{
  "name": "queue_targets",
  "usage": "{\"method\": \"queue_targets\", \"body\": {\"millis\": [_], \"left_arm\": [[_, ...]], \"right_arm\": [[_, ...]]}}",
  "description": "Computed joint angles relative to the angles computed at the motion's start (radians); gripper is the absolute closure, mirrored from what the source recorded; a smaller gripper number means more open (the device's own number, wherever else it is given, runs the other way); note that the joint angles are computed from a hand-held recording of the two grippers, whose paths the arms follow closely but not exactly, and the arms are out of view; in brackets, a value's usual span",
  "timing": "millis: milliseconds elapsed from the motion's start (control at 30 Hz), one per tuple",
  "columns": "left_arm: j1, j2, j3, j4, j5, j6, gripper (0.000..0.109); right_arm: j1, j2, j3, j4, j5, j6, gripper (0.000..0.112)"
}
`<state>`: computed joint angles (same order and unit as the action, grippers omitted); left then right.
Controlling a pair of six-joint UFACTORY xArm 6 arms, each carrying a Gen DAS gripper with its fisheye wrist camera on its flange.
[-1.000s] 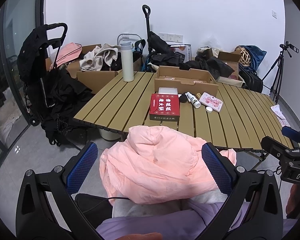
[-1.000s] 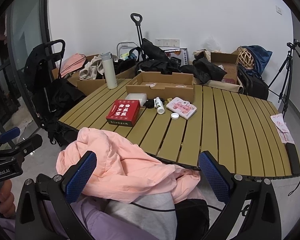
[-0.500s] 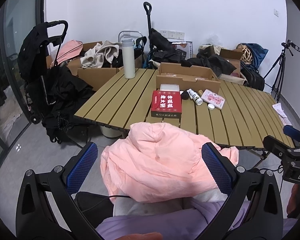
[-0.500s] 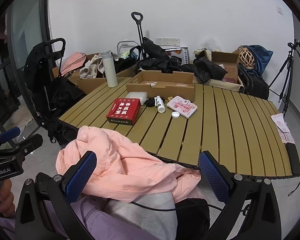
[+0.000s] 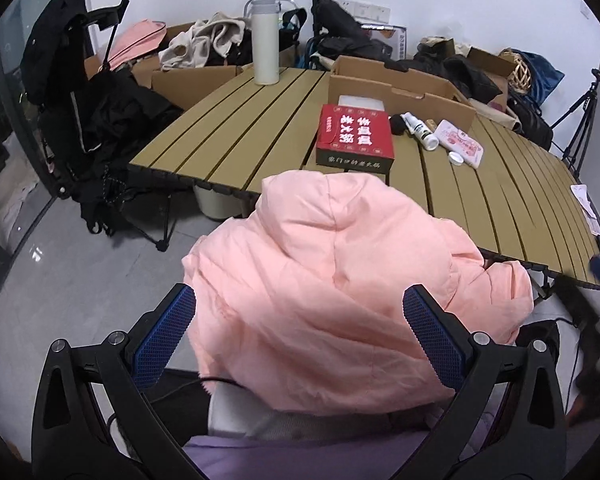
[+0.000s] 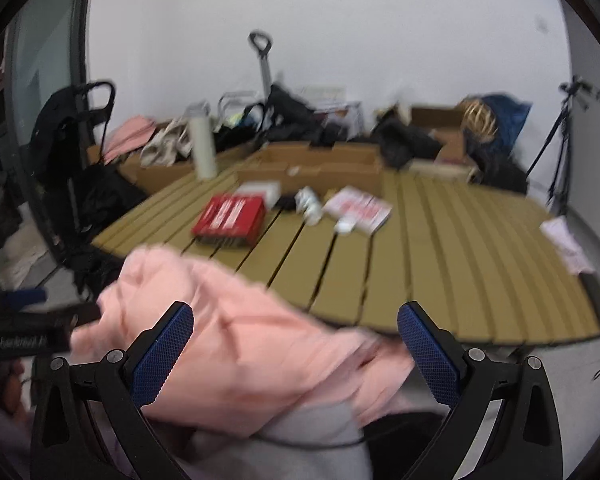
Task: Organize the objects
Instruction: 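Reach the right gripper to the red box and grasp it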
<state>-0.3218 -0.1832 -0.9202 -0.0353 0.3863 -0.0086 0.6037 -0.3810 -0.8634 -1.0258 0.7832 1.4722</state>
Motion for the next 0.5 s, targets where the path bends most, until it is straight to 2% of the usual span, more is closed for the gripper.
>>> {"method": "queue_targets", "body": {"millis": [100,200,300,333,400,500], "left_arm": [[-0.002,0.009,-0.007,0.018,-0.028,-0.001,0.006],[-0.003,0.061,-0.075,0.056,0.0,-0.024,0.006],[-0.002,0.161,-0.194,0.076,0.034,-0.034,0.006],[-0.002,0.2,-0.244,0.05,0.063,-0.002,0.006],[-0.003,0.287,-0.362,-0.086,0.133,0.145,0.006],[0.009,0.402,-0.5,-0.136,0.154,0.173,0.007]], "right_arm": [[-0.001,0.013,-0.005,0.039,-0.009,-0.026,0.009],[-0.069,0.012,0.013,0.188,-0.111,-0.113,0.009],[-0.097,0.034,0.0,0.275,-0.115,-0.185,0.009],[-0.103,0.048,-0.017,0.272,-0.101,-0.201,0.009],[-0.132,0.092,-0.059,0.281,-0.105,-0.26,0.009],[-0.187,0.167,-0.107,0.475,-0.173,-0.437,0.009]]}}
